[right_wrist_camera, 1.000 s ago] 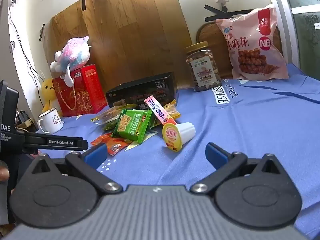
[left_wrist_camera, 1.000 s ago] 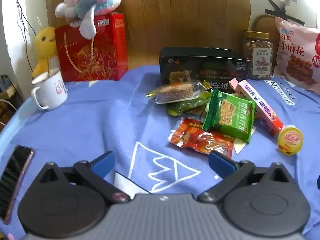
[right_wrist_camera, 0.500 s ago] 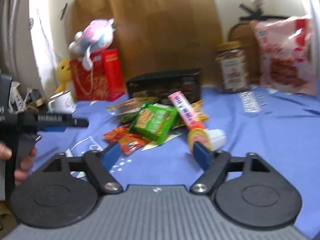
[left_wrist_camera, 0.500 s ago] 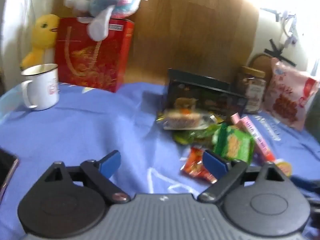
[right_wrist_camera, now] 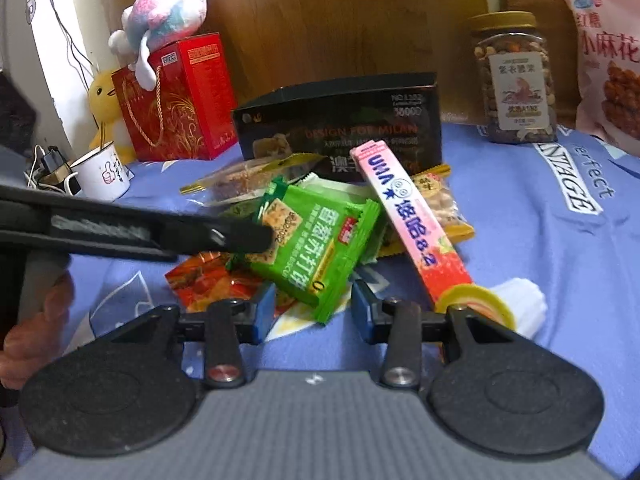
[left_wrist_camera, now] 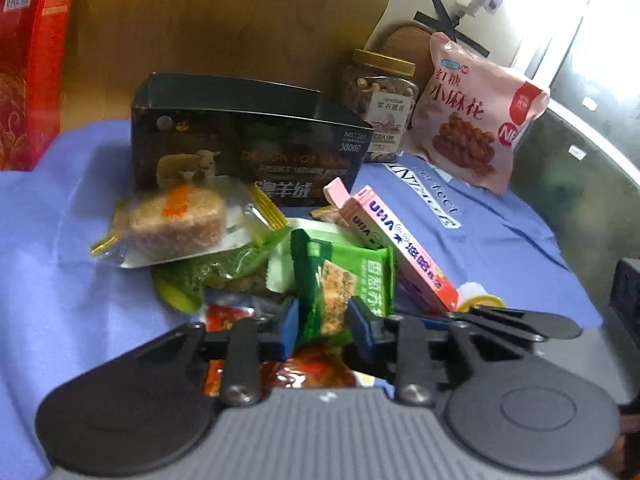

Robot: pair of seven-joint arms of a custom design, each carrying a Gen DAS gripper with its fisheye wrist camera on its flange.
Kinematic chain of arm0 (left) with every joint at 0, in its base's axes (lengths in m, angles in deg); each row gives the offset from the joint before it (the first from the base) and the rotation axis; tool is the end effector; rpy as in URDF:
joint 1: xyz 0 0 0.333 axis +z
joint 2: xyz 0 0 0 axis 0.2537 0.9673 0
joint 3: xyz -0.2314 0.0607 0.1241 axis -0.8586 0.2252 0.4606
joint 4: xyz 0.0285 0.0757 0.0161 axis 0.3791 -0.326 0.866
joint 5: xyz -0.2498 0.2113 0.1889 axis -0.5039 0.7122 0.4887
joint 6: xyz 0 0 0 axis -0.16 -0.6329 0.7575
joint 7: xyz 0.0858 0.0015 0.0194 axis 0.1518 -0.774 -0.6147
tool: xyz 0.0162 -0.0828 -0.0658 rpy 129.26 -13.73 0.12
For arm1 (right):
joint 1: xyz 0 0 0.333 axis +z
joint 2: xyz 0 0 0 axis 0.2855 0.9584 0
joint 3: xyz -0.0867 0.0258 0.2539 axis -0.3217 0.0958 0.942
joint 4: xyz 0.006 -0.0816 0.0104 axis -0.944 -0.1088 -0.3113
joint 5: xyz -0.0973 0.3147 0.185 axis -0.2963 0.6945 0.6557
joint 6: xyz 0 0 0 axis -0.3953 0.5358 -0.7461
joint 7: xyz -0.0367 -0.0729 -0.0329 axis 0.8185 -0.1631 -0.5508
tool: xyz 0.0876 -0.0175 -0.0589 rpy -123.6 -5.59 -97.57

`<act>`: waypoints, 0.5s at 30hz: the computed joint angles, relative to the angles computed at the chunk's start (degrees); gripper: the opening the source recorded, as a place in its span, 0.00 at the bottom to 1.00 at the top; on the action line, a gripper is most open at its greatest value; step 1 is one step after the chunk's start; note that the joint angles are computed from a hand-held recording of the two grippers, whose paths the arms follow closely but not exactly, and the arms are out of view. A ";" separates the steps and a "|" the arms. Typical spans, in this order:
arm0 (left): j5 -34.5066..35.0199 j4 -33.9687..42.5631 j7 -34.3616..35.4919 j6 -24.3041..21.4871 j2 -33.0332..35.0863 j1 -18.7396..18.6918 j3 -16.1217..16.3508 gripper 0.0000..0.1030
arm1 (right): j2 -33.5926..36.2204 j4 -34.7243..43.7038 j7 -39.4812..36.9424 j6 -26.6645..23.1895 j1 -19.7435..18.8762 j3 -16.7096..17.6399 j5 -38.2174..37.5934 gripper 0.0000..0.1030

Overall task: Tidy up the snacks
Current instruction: 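Grasp the green biscuit packet with the left tool and drop it into the black tin box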

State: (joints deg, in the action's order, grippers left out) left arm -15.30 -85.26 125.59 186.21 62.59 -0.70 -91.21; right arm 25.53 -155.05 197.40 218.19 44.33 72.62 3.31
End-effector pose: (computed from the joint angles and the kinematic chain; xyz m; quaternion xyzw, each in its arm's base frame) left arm 0.5179 -0.2398 0.4528 -0.5118 0.7438 -0.4231 0.0771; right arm 0.4647 0.3650 0.4436 -0.6758 0.5785 -0.1767 0.4212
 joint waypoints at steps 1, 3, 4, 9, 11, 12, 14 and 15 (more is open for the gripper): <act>0.41 -0.95 -0.43 0.14 -1.01 -0.06 -0.06 0.22 | 0.30 0.60 -2.42 -0.60 -0.41 0.45 2.03 0.41; -1.39 -3.38 -0.55 0.03 -4.17 -0.36 0.34 0.21 | -0.39 0.28 -2.80 -0.24 -0.35 0.31 2.28 0.34; -1.39 -3.23 -0.59 -0.44 -5.14 -0.47 0.84 0.21 | -1.02 -0.55 -5.88 1.06 -1.73 1.60 6.63 0.33; -2.03 0.86 2.38 3.85 -4.97 -1.64 2.33 0.21 | -1.43 4.02 5.66 3.43 -0.72 -1.09 -6.91 0.33; 1.14 6.04 -0.13 4.36 -1.09 -0.79 2.45 0.21 | 1.96 9.06 2.21 4.10 -1.91 -0.95 -4.70 0.34; 3.77 9.37 -2.38 4.58 1.63 -0.28 2.26 0.21 | 3.82 11.37 -1.49 4.31 -2.61 -0.63 -1.34 0.34; 11.21 16.01 -8.69 4.91 7.28 0.56 2.34 0.21 | 9.17 18.30 -9.91 3.55 -4.37 0.59 5.52 0.34; 16.11 19.45 -13.00 4.66 10.19 0.38 3.07 0.22 | 12.04 22.14 -13.67 2.52 -5.01 1.21 8.04 0.34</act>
